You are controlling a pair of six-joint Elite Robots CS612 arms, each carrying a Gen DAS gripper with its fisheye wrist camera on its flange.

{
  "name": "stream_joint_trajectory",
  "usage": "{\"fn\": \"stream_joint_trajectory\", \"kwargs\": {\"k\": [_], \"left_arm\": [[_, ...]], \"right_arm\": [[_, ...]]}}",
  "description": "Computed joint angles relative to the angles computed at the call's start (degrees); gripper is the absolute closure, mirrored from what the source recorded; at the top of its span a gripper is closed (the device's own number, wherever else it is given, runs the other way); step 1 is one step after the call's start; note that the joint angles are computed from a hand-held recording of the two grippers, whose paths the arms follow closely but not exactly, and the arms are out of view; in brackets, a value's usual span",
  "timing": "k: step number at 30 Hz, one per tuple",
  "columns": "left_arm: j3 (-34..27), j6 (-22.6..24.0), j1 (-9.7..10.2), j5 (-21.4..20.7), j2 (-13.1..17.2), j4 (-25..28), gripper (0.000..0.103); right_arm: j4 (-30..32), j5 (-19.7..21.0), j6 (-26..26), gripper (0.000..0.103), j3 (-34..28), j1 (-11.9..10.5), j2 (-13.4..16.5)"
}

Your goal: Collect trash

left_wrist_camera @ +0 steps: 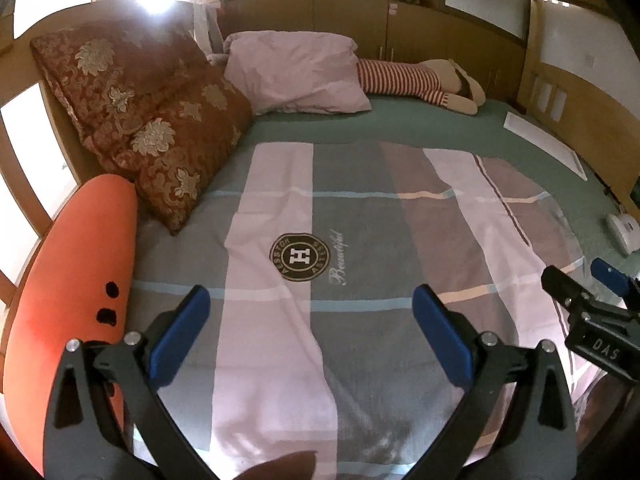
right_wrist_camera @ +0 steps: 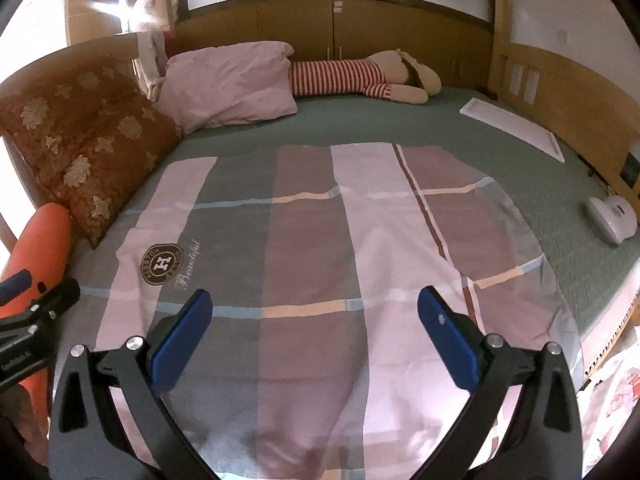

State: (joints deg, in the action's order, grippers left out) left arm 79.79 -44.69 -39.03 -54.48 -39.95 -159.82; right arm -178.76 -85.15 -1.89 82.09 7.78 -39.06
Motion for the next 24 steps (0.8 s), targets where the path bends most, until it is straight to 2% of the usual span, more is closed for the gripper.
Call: {"fn": "stream_joint_trajectory", "kwargs": {"k": [24], "left_arm": [[0.3, 0.0, -0.26, 0.7, 0.0, -0.4, 0.003]], "right_arm": [[1.0, 0.4, -1.1, 0.003, 0.2, 0.3, -0.1]]}}
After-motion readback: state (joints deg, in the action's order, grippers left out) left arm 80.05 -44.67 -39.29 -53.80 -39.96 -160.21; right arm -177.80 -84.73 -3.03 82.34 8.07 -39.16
